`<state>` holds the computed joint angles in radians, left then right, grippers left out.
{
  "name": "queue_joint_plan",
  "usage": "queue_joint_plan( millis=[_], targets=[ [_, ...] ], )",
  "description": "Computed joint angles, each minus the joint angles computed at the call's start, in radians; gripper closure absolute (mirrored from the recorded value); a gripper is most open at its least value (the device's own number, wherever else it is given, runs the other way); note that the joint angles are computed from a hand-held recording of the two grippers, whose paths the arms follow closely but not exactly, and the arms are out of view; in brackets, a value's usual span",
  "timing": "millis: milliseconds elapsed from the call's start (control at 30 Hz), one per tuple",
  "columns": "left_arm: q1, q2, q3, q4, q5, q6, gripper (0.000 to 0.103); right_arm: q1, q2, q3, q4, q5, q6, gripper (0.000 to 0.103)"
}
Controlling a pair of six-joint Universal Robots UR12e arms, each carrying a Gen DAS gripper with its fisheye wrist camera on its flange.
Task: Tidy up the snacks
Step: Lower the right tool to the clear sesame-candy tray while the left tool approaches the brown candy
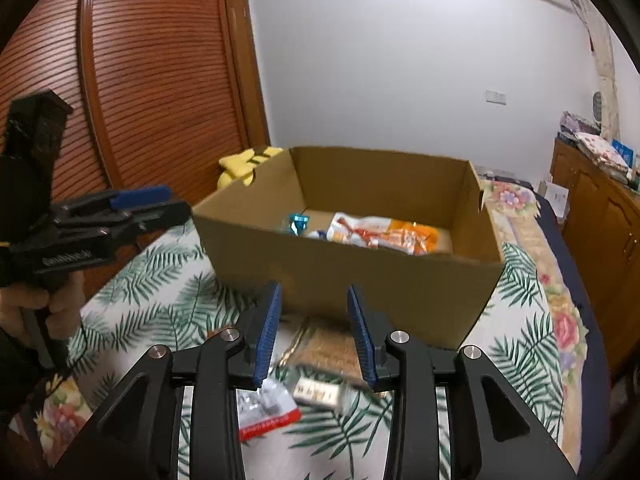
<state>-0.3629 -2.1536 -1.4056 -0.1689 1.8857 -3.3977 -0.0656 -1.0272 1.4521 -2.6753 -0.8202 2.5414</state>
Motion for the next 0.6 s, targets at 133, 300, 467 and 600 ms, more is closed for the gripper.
queue_joint_plan(
  millis=[133,300,467,600],
  targets=[
    [-0.008,0.004,-0.024,0.003,0.003,0.001,0.042,0.003,0.002,0.014,0.013,-0.039,-0.021,0.067],
    [-0.011,-0.008,-0.037,-0.033,-0.012,-0.017,0.042,0.005,0.017,0.007,0.042,-0.077,-0.029,0.059],
    [-0.014,-0.021,-0.034,-0.061,-0.021,-0.028,0.042,0.019,0.045,-0.017,0.057,-0.149,-0.022,0.043],
    [-0.016,-0.029,-0.027,-0.077,-0.025,-0.020,0.042,0.033,0.067,-0.040,0.081,-0.189,0.002,0.022]
  ],
)
